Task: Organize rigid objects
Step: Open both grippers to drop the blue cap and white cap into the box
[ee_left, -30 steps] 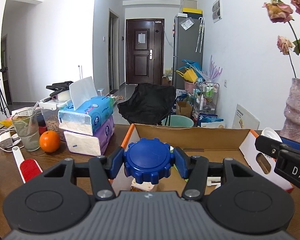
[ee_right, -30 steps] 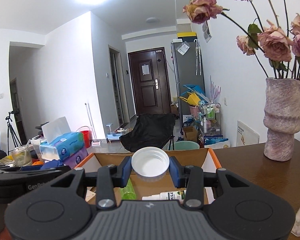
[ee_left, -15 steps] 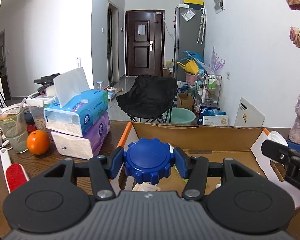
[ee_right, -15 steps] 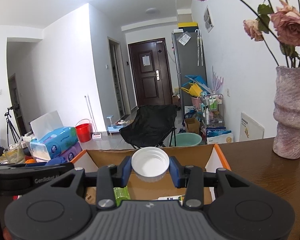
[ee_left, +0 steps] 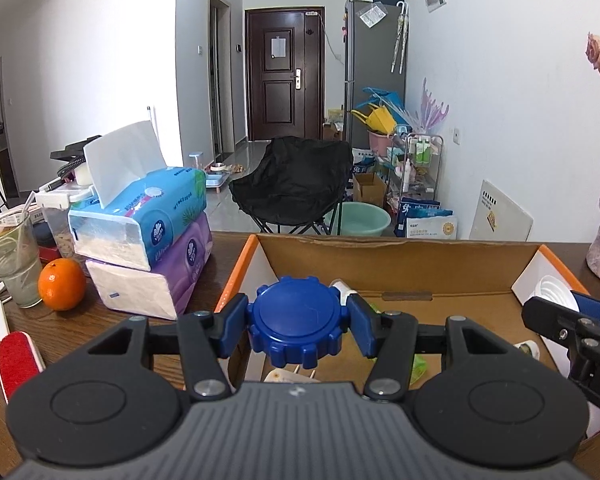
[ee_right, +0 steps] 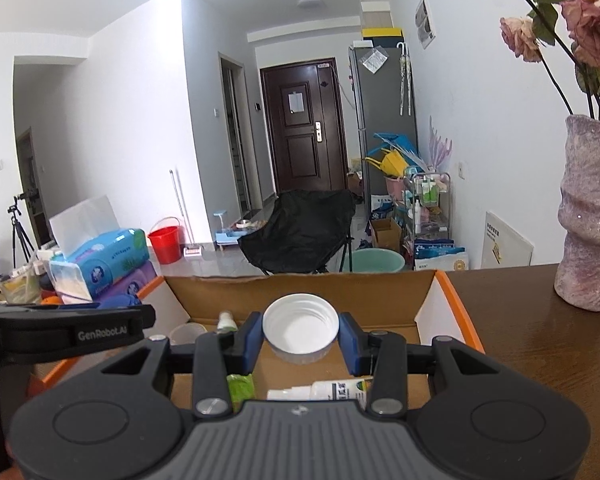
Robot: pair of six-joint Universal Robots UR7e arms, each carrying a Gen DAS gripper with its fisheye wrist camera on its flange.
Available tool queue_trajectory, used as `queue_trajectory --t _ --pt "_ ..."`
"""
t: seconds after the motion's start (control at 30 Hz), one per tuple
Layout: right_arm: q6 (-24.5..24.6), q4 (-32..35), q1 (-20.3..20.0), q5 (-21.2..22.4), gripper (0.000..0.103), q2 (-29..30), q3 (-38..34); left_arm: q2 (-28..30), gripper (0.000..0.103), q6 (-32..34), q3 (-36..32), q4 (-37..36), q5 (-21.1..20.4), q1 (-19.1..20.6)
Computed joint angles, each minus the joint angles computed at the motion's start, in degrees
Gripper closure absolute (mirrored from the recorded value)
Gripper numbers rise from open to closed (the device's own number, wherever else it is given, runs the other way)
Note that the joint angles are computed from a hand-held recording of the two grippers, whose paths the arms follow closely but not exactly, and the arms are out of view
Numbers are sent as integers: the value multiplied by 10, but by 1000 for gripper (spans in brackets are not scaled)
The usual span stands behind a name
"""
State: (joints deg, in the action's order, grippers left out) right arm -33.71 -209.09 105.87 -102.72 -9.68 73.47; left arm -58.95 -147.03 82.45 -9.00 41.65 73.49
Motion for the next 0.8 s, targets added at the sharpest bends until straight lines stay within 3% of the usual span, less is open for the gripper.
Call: queue_trajectory --t 0.2,0.23,0.27,0.3,0.37,0.4,0.43,0.47,0.53,0.8 --pt "1 7 -1 -11 63 2 -1 5 47 6 -4 9 -4 1" --pt "1 9 -1 -12 63 2 -2 5 46 6 -4 10 -3 1" --pt "3 11 -1 -15 63 2 -2 6 38 7 -5 12 -5 1" --pt "4 11 0 -17 58 1 -2 6 33 9 -5 9 -8 1" --pt "4 9 1 -23 36 2 -4 2 19 20 4 -7 -9 0" --pt "3 2 1 -25 20 3 -5 0 17 24 6 -12 -11 -1" --pt "2 -6 1 -26 15 3 -3 -1 11 25 8 -17 -13 -2" --pt "0 -8 1 -24 15 2 -2 -3 4 24 10 -20 -14 -2" --pt "3 -8 1 -25 9 0 -1 -6 1 22 14 -24 -12 -1" --pt "-1 -11 2 -36 2 3 -4 -4 0 20 10 -22 -23 -4"
